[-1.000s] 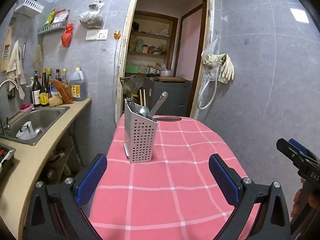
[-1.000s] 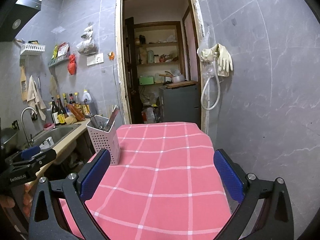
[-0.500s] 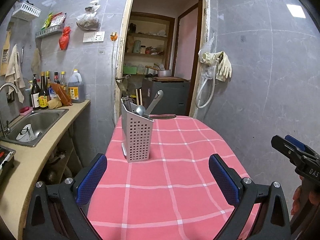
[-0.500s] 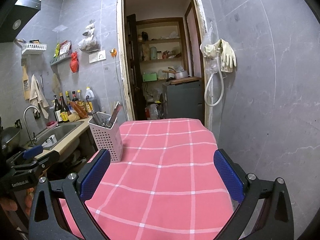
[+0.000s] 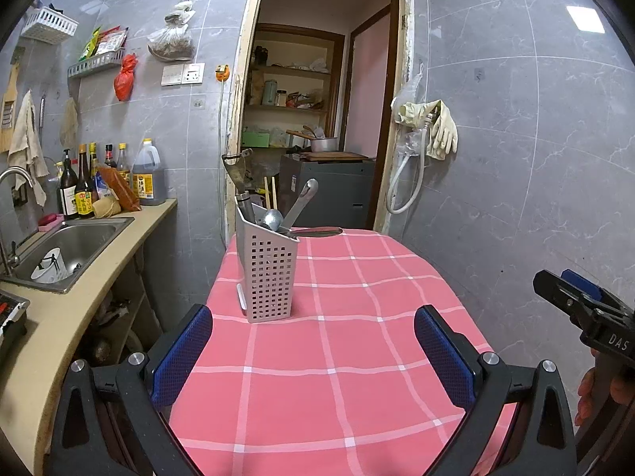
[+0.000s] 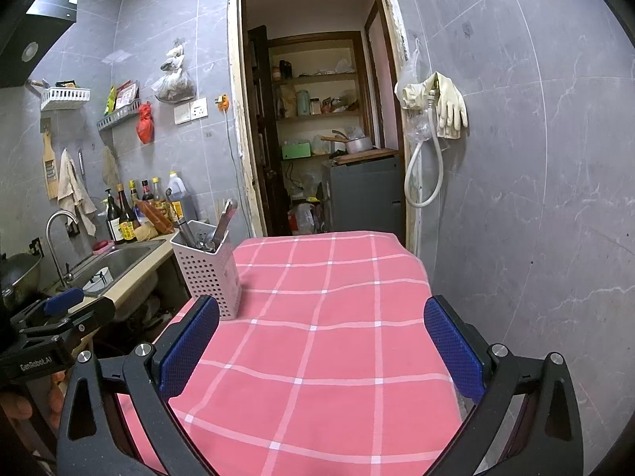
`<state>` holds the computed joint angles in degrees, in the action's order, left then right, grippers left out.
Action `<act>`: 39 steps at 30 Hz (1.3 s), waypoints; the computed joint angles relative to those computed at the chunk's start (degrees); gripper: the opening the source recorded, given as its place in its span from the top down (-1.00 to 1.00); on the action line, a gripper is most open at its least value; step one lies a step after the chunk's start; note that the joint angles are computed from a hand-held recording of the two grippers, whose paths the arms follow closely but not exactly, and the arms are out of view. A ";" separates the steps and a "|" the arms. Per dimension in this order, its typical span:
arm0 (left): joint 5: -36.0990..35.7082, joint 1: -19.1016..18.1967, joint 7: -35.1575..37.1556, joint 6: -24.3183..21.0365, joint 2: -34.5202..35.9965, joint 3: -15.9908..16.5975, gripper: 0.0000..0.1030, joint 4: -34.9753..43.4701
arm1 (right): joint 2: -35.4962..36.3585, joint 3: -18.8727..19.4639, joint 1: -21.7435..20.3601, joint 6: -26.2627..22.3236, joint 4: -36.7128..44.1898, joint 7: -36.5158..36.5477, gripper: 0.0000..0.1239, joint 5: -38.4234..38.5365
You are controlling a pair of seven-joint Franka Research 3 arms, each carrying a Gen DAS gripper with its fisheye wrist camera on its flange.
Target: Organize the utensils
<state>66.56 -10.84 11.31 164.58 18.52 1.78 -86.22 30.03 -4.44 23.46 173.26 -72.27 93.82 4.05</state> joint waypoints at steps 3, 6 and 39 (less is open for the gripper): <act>-0.10 0.02 0.15 0.02 0.00 -0.03 -0.99 -0.01 | 0.12 0.06 -0.05 -0.13 0.20 -0.04 -0.64 0.06; -0.20 0.00 0.25 -0.10 0.02 -0.04 -0.99 0.05 | 0.03 0.05 -0.02 -0.06 0.07 0.03 -0.64 0.07; -0.11 -0.06 -0.12 -0.17 0.05 0.09 -0.99 0.15 | -0.20 -0.79 1.43 0.32 -1.02 1.15 -0.64 -0.62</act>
